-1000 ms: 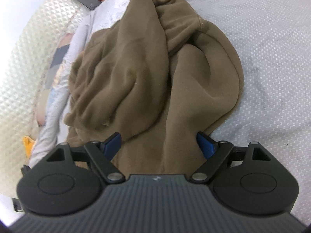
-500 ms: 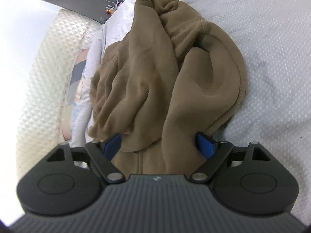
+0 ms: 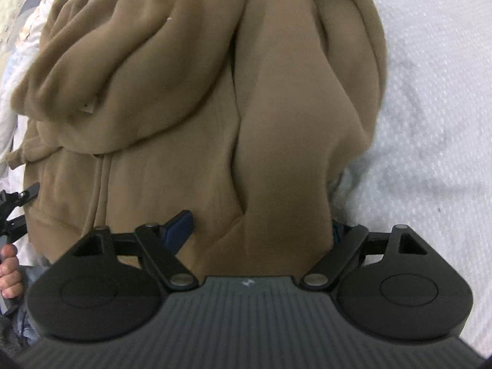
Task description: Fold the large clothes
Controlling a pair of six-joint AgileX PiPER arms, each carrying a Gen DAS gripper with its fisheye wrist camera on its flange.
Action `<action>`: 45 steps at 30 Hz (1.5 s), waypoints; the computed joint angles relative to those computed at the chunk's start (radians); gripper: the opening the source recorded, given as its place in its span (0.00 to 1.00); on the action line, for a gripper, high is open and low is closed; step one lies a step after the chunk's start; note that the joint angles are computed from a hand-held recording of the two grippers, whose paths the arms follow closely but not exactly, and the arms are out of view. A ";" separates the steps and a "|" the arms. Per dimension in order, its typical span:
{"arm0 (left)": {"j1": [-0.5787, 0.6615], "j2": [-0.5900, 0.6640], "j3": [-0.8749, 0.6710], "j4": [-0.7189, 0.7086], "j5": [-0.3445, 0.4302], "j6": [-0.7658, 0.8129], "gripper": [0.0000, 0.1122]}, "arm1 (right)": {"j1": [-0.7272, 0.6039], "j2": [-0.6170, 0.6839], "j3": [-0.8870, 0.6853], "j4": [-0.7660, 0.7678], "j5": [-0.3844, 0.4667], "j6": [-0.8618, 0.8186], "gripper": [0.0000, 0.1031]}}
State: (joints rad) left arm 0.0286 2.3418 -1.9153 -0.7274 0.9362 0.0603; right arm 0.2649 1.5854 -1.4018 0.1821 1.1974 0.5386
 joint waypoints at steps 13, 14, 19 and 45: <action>0.110 -0.130 0.184 -0.400 -0.025 0.264 0.11 | -0.017 -0.281 0.163 0.019 -0.252 -0.016 0.31; 0.114 -0.142 0.185 -0.422 -0.019 0.248 0.10 | -0.045 -0.304 0.183 0.055 -0.267 -0.033 0.31; 0.121 -0.192 0.166 -0.423 -0.008 0.179 0.10 | -0.174 -0.453 0.327 0.267 -0.366 -0.183 0.29; 0.302 -0.756 0.762 -0.602 0.101 0.493 0.10 | -0.315 -0.901 0.423 0.459 -0.296 -0.113 0.22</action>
State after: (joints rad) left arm 0.3310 1.5855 -1.1529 -1.3299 1.0369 0.5532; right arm -0.0501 0.6841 -0.9789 0.6409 0.9009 0.4251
